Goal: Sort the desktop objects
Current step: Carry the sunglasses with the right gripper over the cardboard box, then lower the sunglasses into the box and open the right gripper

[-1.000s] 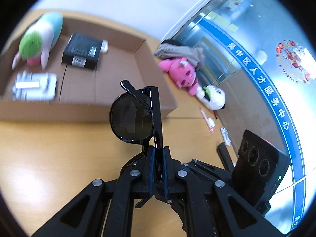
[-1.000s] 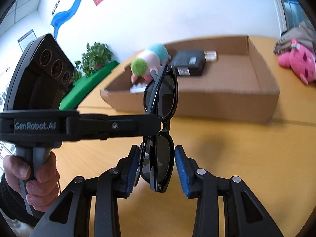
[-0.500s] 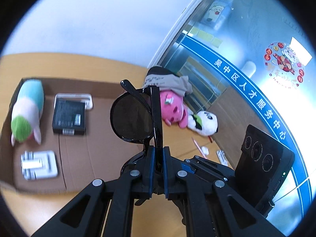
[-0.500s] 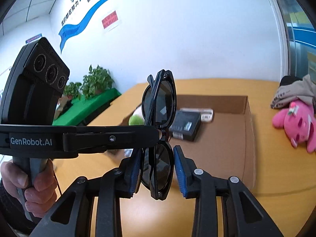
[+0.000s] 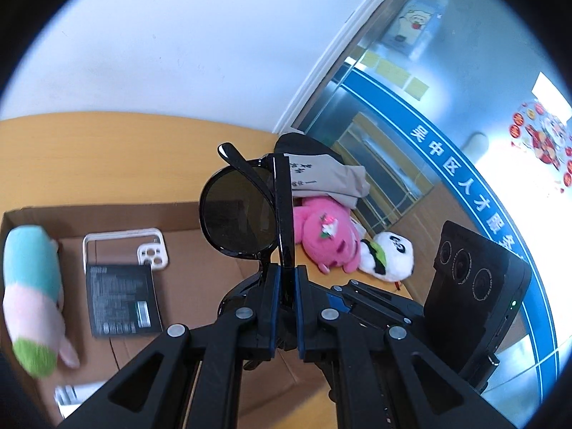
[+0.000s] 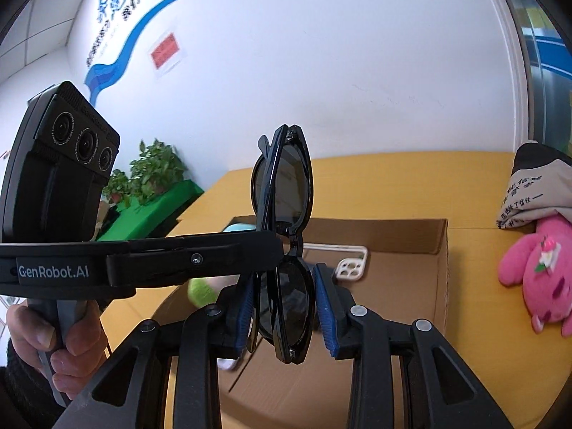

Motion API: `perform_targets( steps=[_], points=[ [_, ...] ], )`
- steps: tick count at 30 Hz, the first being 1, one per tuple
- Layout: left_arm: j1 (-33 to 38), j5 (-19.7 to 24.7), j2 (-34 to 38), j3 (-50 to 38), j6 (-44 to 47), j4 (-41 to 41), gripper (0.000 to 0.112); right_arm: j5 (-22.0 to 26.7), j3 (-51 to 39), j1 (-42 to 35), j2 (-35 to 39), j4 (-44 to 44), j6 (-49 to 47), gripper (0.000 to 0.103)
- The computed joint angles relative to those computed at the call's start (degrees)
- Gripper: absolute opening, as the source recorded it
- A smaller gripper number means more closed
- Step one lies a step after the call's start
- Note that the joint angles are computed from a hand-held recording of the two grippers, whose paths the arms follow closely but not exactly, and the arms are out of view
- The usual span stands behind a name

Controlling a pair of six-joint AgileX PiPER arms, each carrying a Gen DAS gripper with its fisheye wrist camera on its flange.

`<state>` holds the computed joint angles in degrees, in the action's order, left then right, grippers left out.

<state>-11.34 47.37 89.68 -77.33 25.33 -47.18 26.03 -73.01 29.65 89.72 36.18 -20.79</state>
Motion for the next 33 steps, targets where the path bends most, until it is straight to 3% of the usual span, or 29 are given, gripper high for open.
perform_targets(
  steps=[8,14,18,22,26,30,31,33],
  points=[
    [2.44,5.43,19.65,-15.31,-2.45,-1.73,0.006,8.98,-16.77,-6.80,18.85,3.34,-1.69,0.035],
    [1.77,7.76,34.04,-25.01,-7.56,-1.29,0.006,12.56,-26.04,-7.26,29.95,-8.23,12.89,0.035],
    [0.42,8.97,40.00,-29.21,-10.27,1.33,0.006,15.76,-30.43,-7.67,35.83,-12.18,18.02,0.035],
    [0.43,8.91,42.08,-30.29,-11.38,1.18,0.006,21.04,-37.33,-6.19,39.93,-20.17,24.49,0.034],
    [1.05,9.49,42.53,-30.02,-12.55,1.63,0.006,19.62,-36.35,-5.69,40.60,-22.36,25.43,0.039],
    [1.00,7.97,40.13,-27.96,-14.58,4.26,0.012,19.68,-35.53,-5.78,39.84,-20.79,24.32,0.066],
    [0.61,6.40,38.37,-26.37,-13.81,5.06,0.019,19.00,-33.79,-5.44,38.26,-20.99,23.93,0.073],
    [-0.26,1.04,31.69,-20.01,-12.04,7.45,0.034,16.09,-28.87,-4.22,34.01,-23.71,24.56,0.076]
  ],
)
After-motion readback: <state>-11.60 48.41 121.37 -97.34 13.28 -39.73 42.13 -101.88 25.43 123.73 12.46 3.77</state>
